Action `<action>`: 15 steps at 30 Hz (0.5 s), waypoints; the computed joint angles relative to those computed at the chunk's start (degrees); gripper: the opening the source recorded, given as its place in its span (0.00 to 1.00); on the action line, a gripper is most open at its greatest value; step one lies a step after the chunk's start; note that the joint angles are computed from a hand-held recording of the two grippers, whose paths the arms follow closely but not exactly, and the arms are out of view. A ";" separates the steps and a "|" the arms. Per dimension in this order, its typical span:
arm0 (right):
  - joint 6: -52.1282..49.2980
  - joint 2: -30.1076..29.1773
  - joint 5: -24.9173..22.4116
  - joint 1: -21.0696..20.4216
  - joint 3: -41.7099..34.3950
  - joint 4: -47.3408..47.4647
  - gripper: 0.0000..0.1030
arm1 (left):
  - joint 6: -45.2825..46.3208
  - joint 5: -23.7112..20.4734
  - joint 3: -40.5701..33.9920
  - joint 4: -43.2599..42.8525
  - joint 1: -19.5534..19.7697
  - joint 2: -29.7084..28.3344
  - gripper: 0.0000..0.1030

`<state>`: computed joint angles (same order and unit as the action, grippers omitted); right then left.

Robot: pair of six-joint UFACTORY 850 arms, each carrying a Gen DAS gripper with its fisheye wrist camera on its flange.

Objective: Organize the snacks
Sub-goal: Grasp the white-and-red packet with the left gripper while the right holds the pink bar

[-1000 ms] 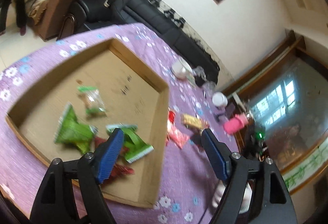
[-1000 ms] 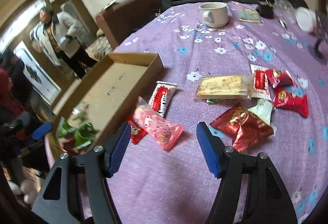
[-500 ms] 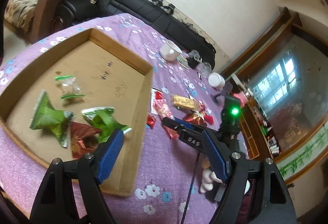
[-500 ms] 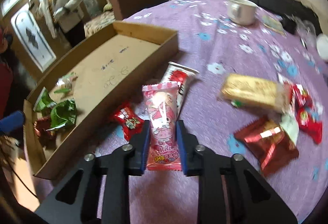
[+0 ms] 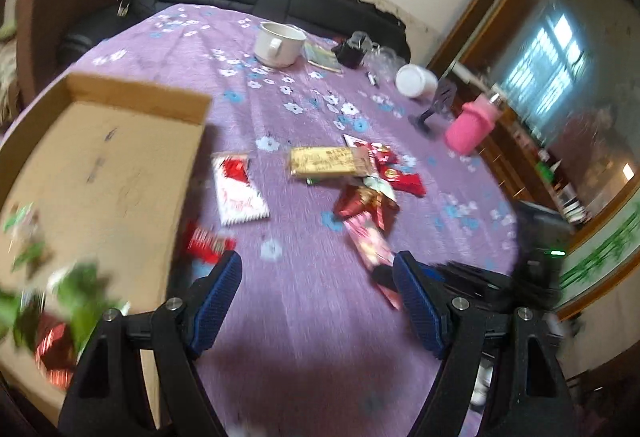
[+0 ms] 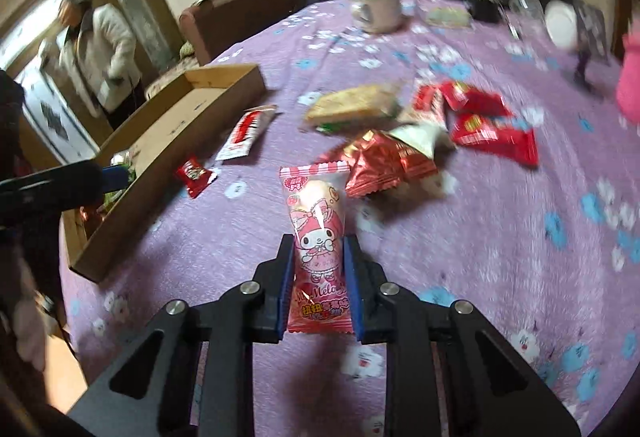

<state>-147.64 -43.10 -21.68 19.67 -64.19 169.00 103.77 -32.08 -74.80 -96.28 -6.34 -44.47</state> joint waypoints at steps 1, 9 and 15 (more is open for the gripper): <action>2.27 0.10 -1.00 -0.41 0.39 -1.87 0.25 | -0.01 1.94 -1.22 0.20 -0.81 -0.73 0.74; 9.65 -0.27 -2.69 -1.22 0.50 -8.77 0.25 | -16.00 13.45 -12.36 14.06 -4.00 -8.01 0.74; 11.36 -0.31 -2.99 -1.43 0.53 -10.42 0.25 | -26.79 21.60 -16.14 25.65 -6.44 -10.26 0.74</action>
<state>-136.28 -43.40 -24.68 18.25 -63.66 158.58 76.98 -10.48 -90.94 -70.64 -12.78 -54.74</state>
